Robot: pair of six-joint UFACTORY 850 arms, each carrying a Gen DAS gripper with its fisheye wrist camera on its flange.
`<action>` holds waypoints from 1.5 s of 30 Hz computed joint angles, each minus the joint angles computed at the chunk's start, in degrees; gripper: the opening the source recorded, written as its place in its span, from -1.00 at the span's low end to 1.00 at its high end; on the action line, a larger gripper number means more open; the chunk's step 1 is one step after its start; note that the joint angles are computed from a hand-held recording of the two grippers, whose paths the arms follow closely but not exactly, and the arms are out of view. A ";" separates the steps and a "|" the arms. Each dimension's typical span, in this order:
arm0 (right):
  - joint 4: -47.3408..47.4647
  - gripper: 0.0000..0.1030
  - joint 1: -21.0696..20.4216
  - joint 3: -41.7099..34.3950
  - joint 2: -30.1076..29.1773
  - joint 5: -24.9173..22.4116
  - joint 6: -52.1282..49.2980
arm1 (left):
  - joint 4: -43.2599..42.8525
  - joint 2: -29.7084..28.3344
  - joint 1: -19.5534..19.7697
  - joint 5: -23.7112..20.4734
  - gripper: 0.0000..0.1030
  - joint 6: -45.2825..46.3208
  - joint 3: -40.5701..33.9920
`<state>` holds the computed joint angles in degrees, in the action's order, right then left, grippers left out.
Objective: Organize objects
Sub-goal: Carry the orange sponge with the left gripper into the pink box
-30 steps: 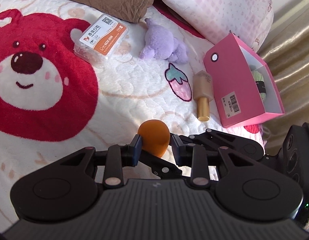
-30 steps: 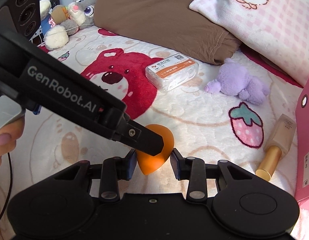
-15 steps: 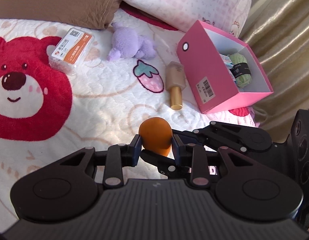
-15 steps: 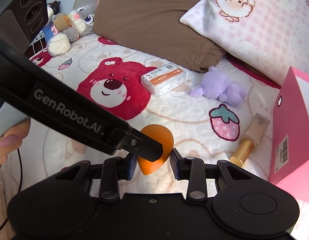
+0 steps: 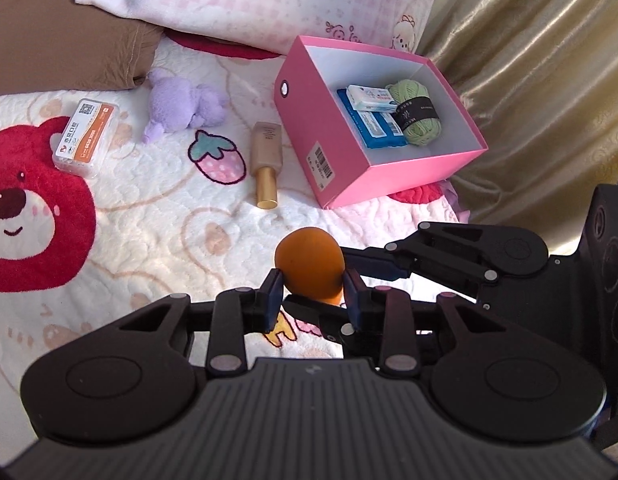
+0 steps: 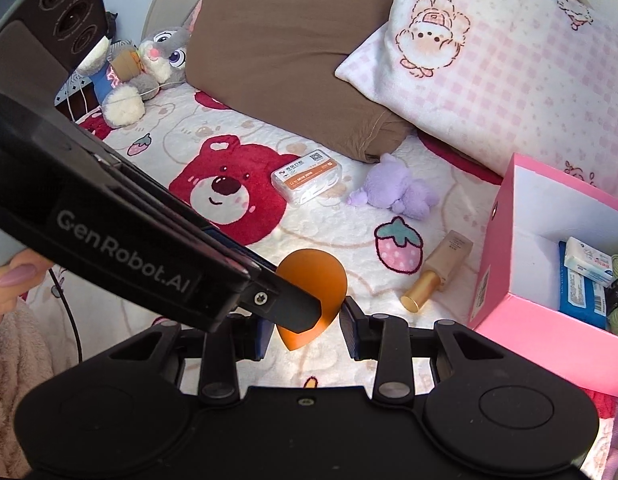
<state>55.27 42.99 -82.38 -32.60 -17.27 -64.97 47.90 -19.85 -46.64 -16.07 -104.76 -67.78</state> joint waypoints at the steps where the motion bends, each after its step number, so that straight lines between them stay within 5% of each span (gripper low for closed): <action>1: 1.10 -0.22 -0.30 0.55 0.65 -0.14 -0.97 | -3.18 -0.15 -0.02 -0.45 -0.41 3.60 -0.96; 10: 5.13 -0.22 -3.38 2.70 4.42 0.18 -3.77 | -8.67 -4.01 -0.57 -3.87 -0.41 13.09 -10.39; 20: 7.02 -0.22 -6.55 2.19 4.58 3.21 -4.53 | -7.96 -9.99 1.25 0.01 -0.40 14.09 -18.43; 30: 0.38 -0.22 -9.59 -3.50 0.79 3.34 3.56 | -20.10 -17.96 4.60 0.75 -0.40 27.63 -29.82; 38: -16.41 -0.22 -14.66 -21.03 -11.18 -7.25 29.20 | -32.51 -32.10 8.00 -2.91 -0.40 40.43 -49.33; 45: -28.42 -0.22 -17.03 -42.95 -26.54 -20.40 47.33 | -46.53 -48.79 11.09 -11.06 -0.40 50.53 -72.68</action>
